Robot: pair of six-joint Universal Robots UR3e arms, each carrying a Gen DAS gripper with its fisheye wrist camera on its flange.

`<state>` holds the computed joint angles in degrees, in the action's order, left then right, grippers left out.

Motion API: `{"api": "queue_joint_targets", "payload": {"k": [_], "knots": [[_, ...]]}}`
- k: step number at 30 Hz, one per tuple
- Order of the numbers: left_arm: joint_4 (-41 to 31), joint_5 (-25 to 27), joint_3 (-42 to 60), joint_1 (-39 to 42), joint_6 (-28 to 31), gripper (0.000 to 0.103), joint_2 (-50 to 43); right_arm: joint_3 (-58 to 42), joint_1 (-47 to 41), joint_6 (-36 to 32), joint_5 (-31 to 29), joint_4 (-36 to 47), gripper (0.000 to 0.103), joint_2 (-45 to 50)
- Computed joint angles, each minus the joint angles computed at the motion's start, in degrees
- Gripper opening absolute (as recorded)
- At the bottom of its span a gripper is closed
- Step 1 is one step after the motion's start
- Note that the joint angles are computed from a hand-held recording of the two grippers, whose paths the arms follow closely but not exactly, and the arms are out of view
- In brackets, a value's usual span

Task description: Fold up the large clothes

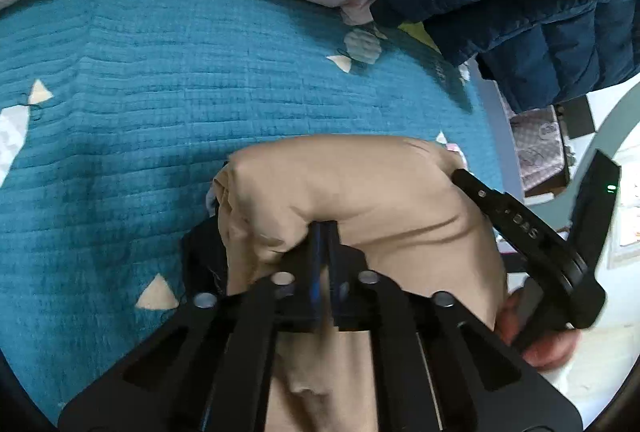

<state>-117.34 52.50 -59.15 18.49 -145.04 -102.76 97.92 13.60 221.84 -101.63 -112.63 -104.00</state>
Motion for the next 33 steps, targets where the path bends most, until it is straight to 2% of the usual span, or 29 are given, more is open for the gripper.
{"api": "queue_joint_targets", "payload": {"k": [2,5,9,12,14,16,18,20,22,24,25,27,28,29,30,33], "knots": [[-4.7,-1.5,1.6,1.6,2.6,0.002,-1.5,2.8,-2.0,-0.2,2.3,-1.8,0.026,-2.5],[-11.5,-0.6,4.7,3.8,7.0,0.002,-0.3,-0.9,0.3,1.8,0.6,0.6,0.026,-1.4],[-23.1,2.6,9.8,8.0,16.7,0.003,4.3,-7.6,3.8,7.7,1.7,7.9,0.026,-6.0],[-31.2,4.7,9.2,12.2,25.5,0.003,9.2,-15.7,10.4,13.9,-0.7,19.6,0.028,-6.4],[-31.7,6.5,4.6,14.6,29.5,0.003,14.3,-18.5,16.7,18.8,-2.5,24.5,0.028,-5.9],[-27.6,8.4,-3.2,14.6,30.5,0.003,19.4,-19.7,22.8,25.1,-5.0,31.2,0.028,-3.9],[-19.4,10.3,-12.9,11.9,26.9,0.003,22.8,-11.8,22.6,27.8,-5.1,29.7,0.028,-6.6],[-14.5,11.3,-18.9,10.2,24.3,0.002,24.6,-0.3,19.6,28.5,-2.1,21.7,0.03,-13.0],[-16.2,10.5,-18.7,12.4,26.6,0.003,27.5,4.0,21.0,33.4,-2.9,17.7,0.031,-16.7],[-19.2,10.3,-17.4,15.5,31.5,0.005,30.9,0.2,26.0,38.7,-7.0,19.8,0.038,-14.3],[-19.6,10.8,-16.9,16.0,32.0,0.011,31.8,-1.6,27.5,40.8,-7.9,21.3,0.042,-13.2],[-21.9,11.6,-15.3,18.3,33.3,0.048,33.2,-6.6,30.9,45.9,-9.5,25.1,0.069,-10.3],[-21.6,12.0,-15.2,20.4,32.7,0.073,35.2,-8.2,32.8,48.1,-11.0,25.9,0.076,-9.1],[-21.6,11.8,-15.0,21.7,32.6,0.074,36.1,-9.6,34.9,50.3,-12.9,26.7,0.083,-7.9],[-23.3,11.8,-14.1,23.9,34.4,0.074,37.0,-11.6,36.7,52.1,-14.6,28.6,0.085,-6.0],[-25.1,13.5,-11.9,26.2,37.1,0.075,37.7,-15.6,38.2,53.7,-14.0,32.5,0.085,-2.9]]}}
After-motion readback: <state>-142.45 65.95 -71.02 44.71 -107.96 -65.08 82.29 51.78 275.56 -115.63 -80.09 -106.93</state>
